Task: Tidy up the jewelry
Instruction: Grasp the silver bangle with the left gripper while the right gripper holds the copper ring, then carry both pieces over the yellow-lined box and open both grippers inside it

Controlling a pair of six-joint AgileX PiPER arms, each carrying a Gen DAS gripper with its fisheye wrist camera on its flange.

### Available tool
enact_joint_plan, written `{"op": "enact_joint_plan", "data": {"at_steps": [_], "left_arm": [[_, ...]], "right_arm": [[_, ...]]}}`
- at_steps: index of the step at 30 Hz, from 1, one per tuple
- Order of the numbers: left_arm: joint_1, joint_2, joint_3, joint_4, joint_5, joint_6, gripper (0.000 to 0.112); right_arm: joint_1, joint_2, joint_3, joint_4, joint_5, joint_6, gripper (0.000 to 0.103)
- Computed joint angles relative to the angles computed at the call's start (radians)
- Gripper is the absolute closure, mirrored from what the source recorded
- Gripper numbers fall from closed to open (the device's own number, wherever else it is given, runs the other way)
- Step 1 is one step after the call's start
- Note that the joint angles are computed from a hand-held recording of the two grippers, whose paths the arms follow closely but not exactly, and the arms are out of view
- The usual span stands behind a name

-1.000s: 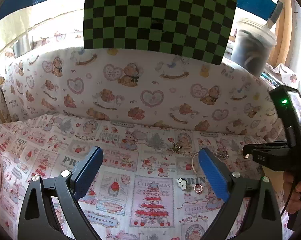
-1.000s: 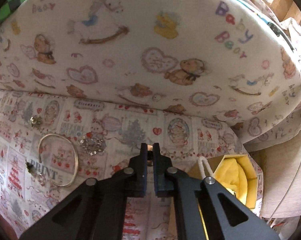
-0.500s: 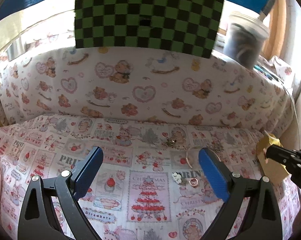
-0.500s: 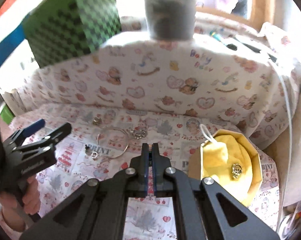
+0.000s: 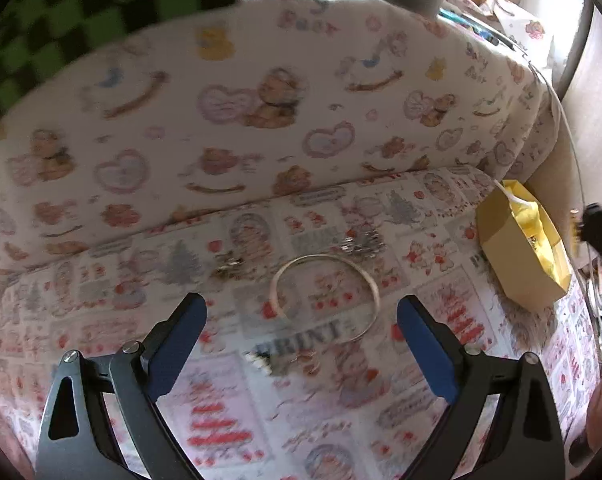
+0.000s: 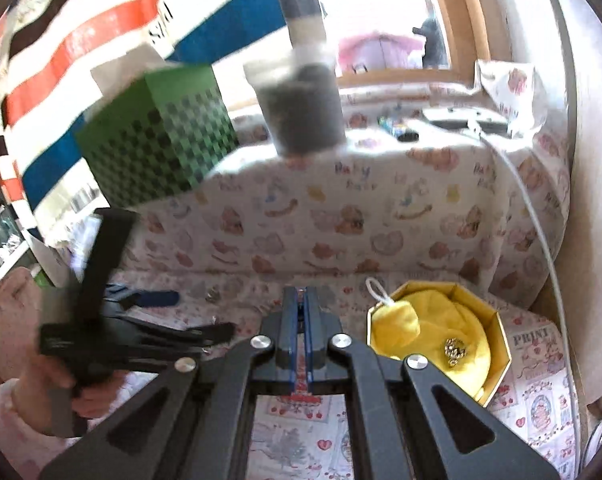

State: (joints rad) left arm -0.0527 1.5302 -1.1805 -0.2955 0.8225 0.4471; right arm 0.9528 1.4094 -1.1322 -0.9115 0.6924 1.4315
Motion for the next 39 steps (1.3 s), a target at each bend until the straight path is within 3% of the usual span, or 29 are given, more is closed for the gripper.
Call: {"op": "enact_joint_plan", "data": {"at_steps": [4, 9, 14, 16, 20, 25, 33, 35, 39], "left_arm": [[-0.014, 0.051, -0.033, -0.038, 0.027, -0.014, 0.018], [-0.12, 0.096, -0.053, 0.159, -0.042, -0.233, 0.025], [-0.171, 0.117, -0.075, 0.232, -0.039, -0.318, 0.039], [-0.17, 0.104, -0.067, 0.216, -0.034, -0.333, 0.046], [-0.127, 0.083, -0.049, 0.1, -0.017, -0.281, 0.047], [-0.077, -0.024, 0.035, 0.027, -0.028, -0.224, 0.047], [-0.006, -0.246, 0.111, -0.067, 0.022, -0.134, 0.047], [0.082, -0.288, 0.121, -0.129, 0.051, -0.043, 0.047], [0.106, -0.336, 0.13, -0.141, 0.028, -0.033, 0.047]], "right_arm": [[-0.028, -0.027, 0.016, 0.031, -0.035, 0.0, 0.101], [-0.03, -0.042, 0.033, -0.012, -0.006, 0.054, 0.101], [-0.048, -0.059, 0.054, -0.028, 0.005, 0.087, 0.101], [-0.061, -0.067, 0.06, -0.018, -0.004, 0.084, 0.101], [-0.057, -0.075, 0.065, -0.042, 0.018, 0.104, 0.101], [-0.063, -0.106, 0.083, -0.059, 0.01, 0.125, 0.101], [-0.118, -0.179, 0.127, -0.023, -0.053, 0.133, 0.101], [-0.153, -0.19, 0.138, 0.018, -0.084, 0.11, 0.101], [-0.238, -0.174, 0.146, 0.171, -0.152, -0.002, 0.101]]}}
